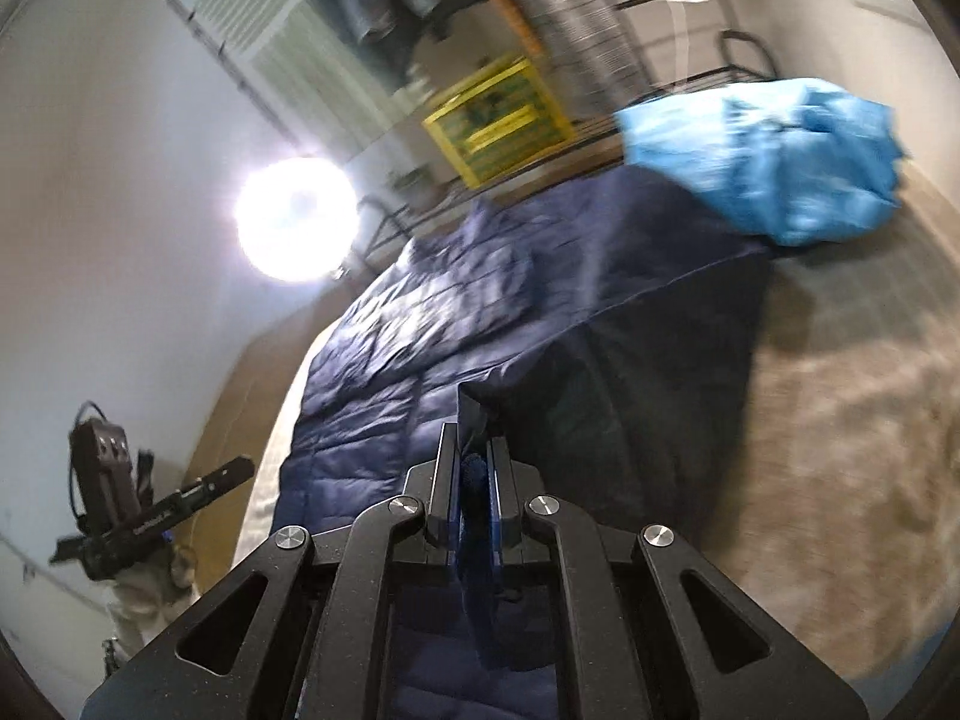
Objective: Fold large clothes
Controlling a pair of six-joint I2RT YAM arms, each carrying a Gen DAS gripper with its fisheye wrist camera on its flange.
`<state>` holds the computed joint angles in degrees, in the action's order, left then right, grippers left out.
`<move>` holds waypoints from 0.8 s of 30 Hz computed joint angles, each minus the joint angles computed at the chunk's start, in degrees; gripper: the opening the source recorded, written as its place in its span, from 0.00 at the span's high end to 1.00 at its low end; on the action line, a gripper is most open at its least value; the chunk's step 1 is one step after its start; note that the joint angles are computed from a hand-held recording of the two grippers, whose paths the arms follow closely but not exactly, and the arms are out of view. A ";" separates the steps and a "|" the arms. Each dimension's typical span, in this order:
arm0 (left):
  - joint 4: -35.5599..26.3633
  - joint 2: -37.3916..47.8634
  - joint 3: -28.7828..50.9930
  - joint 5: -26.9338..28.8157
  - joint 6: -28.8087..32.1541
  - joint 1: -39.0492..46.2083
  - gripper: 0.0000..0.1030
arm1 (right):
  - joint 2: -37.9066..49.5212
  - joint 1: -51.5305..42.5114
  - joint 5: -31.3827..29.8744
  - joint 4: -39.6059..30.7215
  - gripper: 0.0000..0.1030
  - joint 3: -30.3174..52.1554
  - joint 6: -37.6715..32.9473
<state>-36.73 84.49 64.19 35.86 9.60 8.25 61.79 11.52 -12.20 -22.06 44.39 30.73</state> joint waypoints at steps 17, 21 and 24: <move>-4.33 9.53 3.20 1.40 1.11 4.62 0.65 | 40.64 11.80 1.63 3.15 0.84 20.64 -1.69; -5.39 11.49 3.07 3.04 -0.60 1.66 0.53 | 35.53 10.27 0.76 4.82 0.82 17.55 -0.45; -4.45 12.45 2.02 2.85 -2.98 -1.80 0.43 | 29.50 9.01 2.26 5.24 0.68 14.76 -0.71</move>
